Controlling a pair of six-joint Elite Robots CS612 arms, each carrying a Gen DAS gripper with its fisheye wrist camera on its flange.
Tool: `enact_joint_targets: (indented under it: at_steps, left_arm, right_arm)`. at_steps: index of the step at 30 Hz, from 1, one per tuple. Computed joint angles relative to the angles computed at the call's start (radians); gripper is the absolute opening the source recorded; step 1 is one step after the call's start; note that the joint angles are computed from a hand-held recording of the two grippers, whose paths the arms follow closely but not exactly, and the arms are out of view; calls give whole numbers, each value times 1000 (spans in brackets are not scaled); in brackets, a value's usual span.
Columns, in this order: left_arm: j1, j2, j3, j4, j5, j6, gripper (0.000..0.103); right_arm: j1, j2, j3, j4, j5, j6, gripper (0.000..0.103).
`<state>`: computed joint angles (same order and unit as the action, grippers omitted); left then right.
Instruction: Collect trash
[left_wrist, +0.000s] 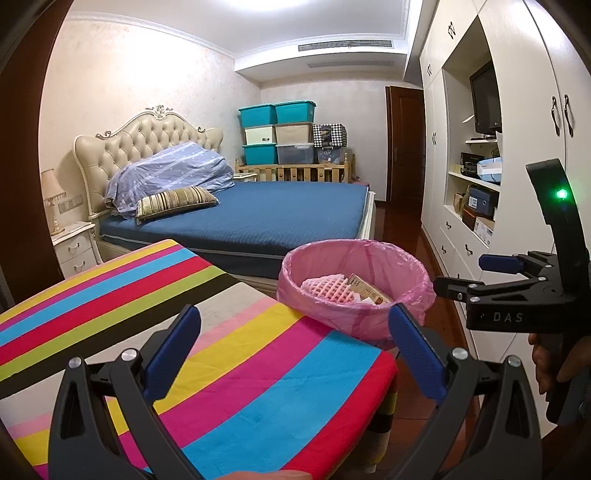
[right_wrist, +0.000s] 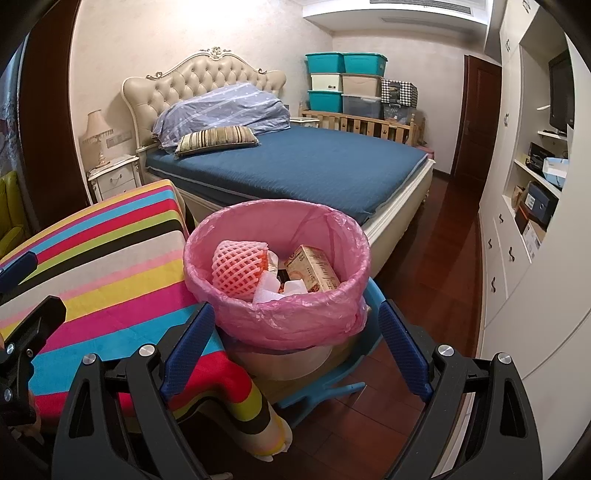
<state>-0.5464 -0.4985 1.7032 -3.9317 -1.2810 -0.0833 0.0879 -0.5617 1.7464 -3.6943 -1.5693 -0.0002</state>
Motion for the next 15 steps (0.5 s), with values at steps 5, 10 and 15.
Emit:
enact_joint_targets:
  at_steps: [5,10,15]
  left_arm:
    - [2,-1,4,-10,-13,1,98]
    - [5,-1,3,-8,-16,-2,98]
    - [4,-1,2,-8,-16,-1,98]
  right_arm:
    - [1,0,0,1,0,-1,85]
    - [2,0,0,1,-1,0,85]
    - [2,0,0,1,0,0,85]
